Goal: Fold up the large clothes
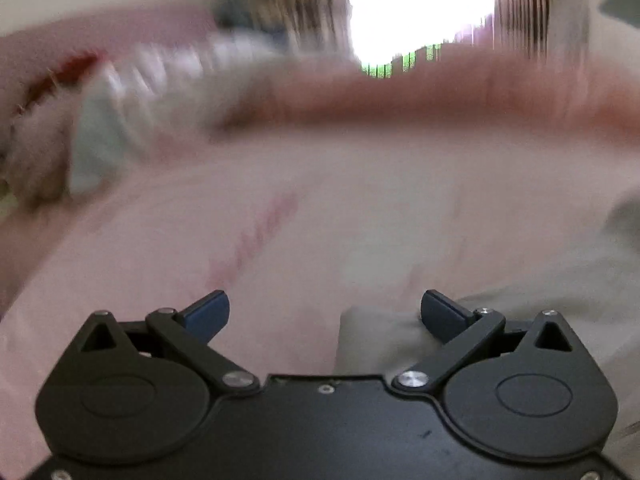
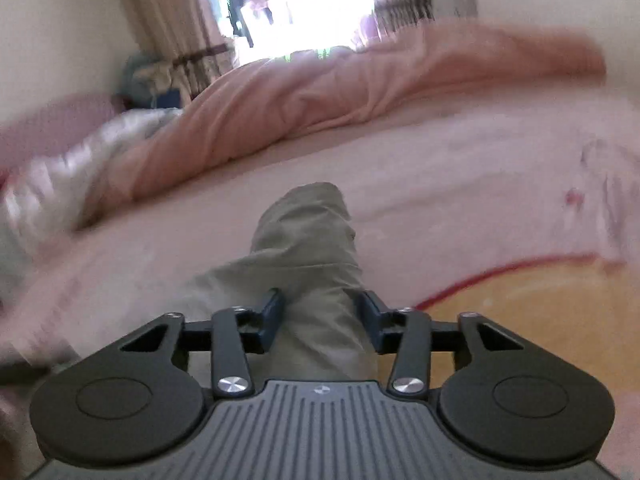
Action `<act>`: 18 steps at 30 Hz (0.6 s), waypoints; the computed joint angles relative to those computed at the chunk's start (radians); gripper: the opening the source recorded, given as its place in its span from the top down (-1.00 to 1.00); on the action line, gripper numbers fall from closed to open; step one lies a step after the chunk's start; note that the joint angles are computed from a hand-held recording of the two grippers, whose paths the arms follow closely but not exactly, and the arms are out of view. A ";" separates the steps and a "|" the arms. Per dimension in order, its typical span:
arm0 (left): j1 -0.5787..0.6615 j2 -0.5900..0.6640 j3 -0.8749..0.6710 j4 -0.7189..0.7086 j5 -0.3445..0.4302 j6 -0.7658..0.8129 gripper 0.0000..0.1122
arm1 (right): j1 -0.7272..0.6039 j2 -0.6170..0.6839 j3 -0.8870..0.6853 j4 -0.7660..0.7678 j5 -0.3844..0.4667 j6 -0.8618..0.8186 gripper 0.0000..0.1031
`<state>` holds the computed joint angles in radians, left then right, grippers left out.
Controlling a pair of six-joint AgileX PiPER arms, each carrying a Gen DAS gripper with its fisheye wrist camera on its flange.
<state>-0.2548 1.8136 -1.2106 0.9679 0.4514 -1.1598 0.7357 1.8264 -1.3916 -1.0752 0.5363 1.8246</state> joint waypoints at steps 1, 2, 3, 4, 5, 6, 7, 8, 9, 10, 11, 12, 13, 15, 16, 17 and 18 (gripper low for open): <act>0.032 -0.014 0.028 -0.040 -0.064 0.008 -0.84 | -0.005 -0.021 0.017 0.010 -0.009 -0.031 0.00; 0.059 -0.048 0.058 -0.088 -0.104 0.028 -0.84 | 0.007 -0.042 0.024 0.021 0.022 -0.077 0.00; 0.079 -0.090 0.080 -0.163 -0.120 0.088 -0.84 | 0.030 -0.072 0.044 0.014 0.064 -0.085 0.00; 0.094 -0.122 0.094 -0.215 -0.137 0.135 -0.84 | 0.051 -0.110 0.073 0.012 0.090 -0.087 0.00; 0.101 -0.194 0.147 -0.238 -0.146 0.147 -0.84 | 0.074 -0.164 0.124 0.003 0.092 -0.073 0.00; 0.104 -0.275 0.211 -0.244 -0.161 0.146 -0.84 | 0.104 -0.229 0.192 -0.026 0.084 -0.027 0.03; 0.092 -0.352 0.270 -0.242 -0.162 0.134 -0.84 | 0.135 -0.290 0.256 -0.054 0.068 0.015 0.08; 0.047 -0.437 0.341 -0.207 -0.151 0.090 -0.84 | 0.178 -0.345 0.304 -0.072 0.058 0.039 0.18; 0.000 -0.524 0.405 -0.184 -0.130 0.081 -0.84 | 0.238 -0.398 0.354 -0.108 0.059 0.079 0.26; -0.064 -0.598 0.457 -0.125 -0.080 0.031 -0.84 | 0.323 -0.443 0.394 -0.120 0.090 0.088 0.29; -0.164 -0.654 0.498 -0.038 0.010 -0.057 -0.84 | 0.393 -0.465 0.408 -0.108 0.124 0.071 0.31; -0.264 -0.725 0.556 0.022 0.071 -0.106 -0.84 | 0.456 -0.477 0.421 -0.102 0.151 0.061 0.34; -0.364 -0.766 0.593 0.050 0.149 -0.151 -0.84 | 0.520 -0.484 0.436 -0.093 0.178 0.070 0.34; -0.531 -0.800 0.650 0.037 0.246 -0.206 -0.84 | 0.568 -0.466 0.434 -0.030 0.172 0.049 0.42; -0.583 -0.799 0.670 -0.001 0.277 -0.210 -0.84 | 0.576 -0.442 0.446 -0.017 0.156 0.057 0.43; -0.609 -0.759 0.694 -0.023 0.288 -0.238 -0.84 | 0.591 -0.411 0.457 -0.044 0.180 0.103 0.62; -0.631 -0.723 0.717 -0.005 0.295 -0.303 -0.84 | 0.607 -0.384 0.479 -0.109 0.203 0.171 0.74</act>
<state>-0.8854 1.0910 -0.4940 0.9632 0.7468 -1.4627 1.3424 1.4427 -0.9127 -1.1846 0.7391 1.9960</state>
